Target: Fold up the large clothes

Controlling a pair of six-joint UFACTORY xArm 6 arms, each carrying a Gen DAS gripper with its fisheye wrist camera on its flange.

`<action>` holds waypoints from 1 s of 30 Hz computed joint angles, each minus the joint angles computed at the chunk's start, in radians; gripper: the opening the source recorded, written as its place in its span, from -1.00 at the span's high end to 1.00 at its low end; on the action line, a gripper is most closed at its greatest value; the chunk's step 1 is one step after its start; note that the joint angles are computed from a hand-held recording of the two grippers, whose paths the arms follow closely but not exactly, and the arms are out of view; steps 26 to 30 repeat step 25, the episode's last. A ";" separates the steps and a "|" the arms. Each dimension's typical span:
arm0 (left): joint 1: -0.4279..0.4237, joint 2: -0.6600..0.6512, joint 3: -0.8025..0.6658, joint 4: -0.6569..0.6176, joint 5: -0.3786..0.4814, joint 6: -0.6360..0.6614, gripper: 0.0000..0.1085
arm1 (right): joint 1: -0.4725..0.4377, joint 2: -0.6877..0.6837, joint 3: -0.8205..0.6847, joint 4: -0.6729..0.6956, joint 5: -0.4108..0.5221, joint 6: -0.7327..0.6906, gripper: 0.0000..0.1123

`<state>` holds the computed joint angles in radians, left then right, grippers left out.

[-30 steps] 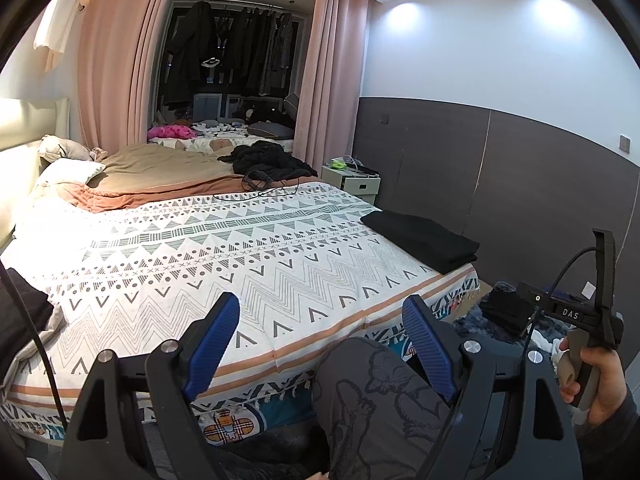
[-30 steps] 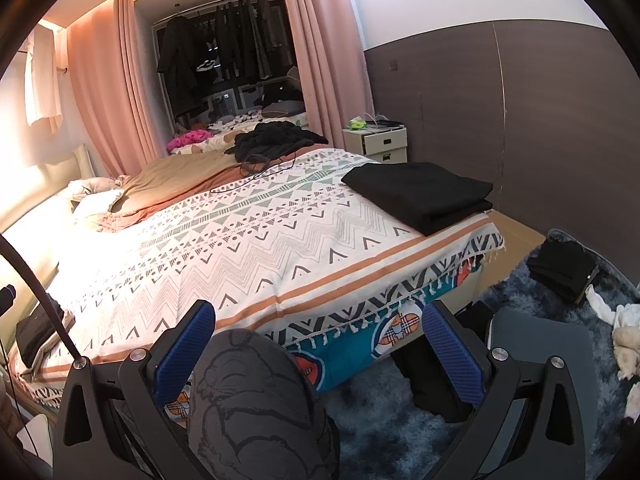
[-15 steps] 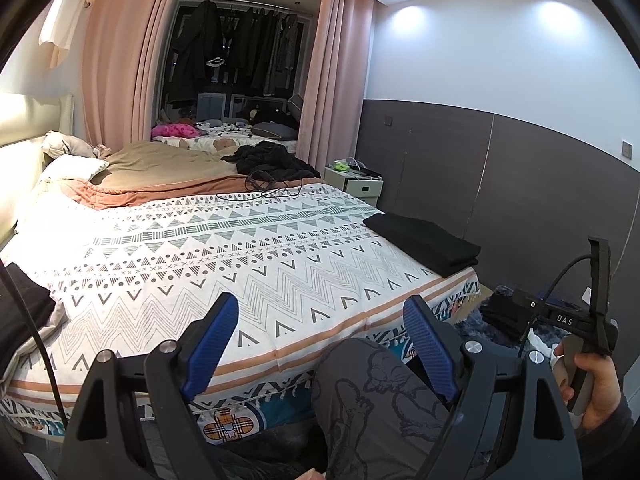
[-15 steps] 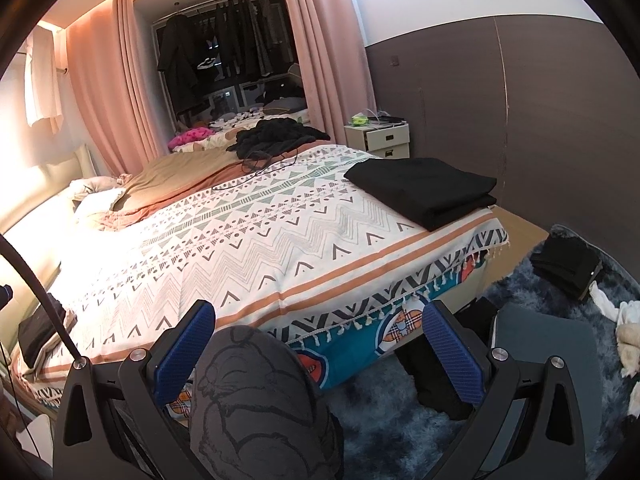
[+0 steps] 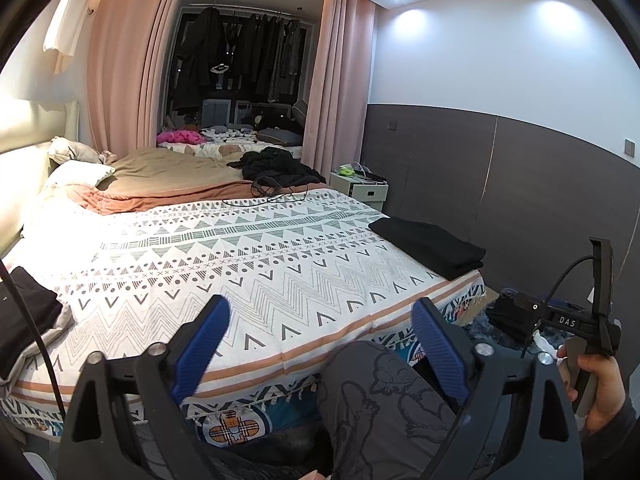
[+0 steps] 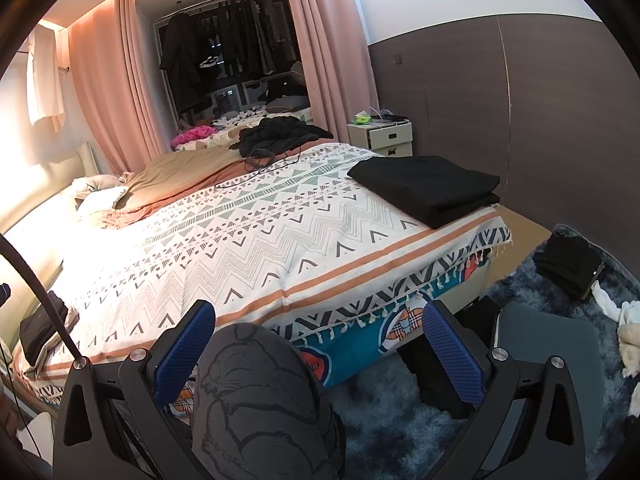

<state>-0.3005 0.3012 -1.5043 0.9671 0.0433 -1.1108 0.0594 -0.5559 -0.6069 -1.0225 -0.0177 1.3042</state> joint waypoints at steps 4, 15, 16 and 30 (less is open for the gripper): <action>0.001 -0.006 -0.012 0.135 0.012 -0.125 -0.90 | -0.003 0.001 0.002 0.008 -0.006 -0.011 -0.83; 0.003 -0.011 0.005 0.077 0.017 -0.088 -0.90 | 0.000 -0.008 0.011 -0.009 -0.005 0.012 -0.83; 0.005 -0.011 0.009 0.072 0.007 -0.084 -0.90 | 0.000 -0.009 0.011 -0.009 -0.004 0.011 -0.83; 0.002 -0.017 0.020 0.066 0.003 -0.072 -0.90 | -0.004 -0.020 0.027 0.020 -0.011 -0.016 -0.83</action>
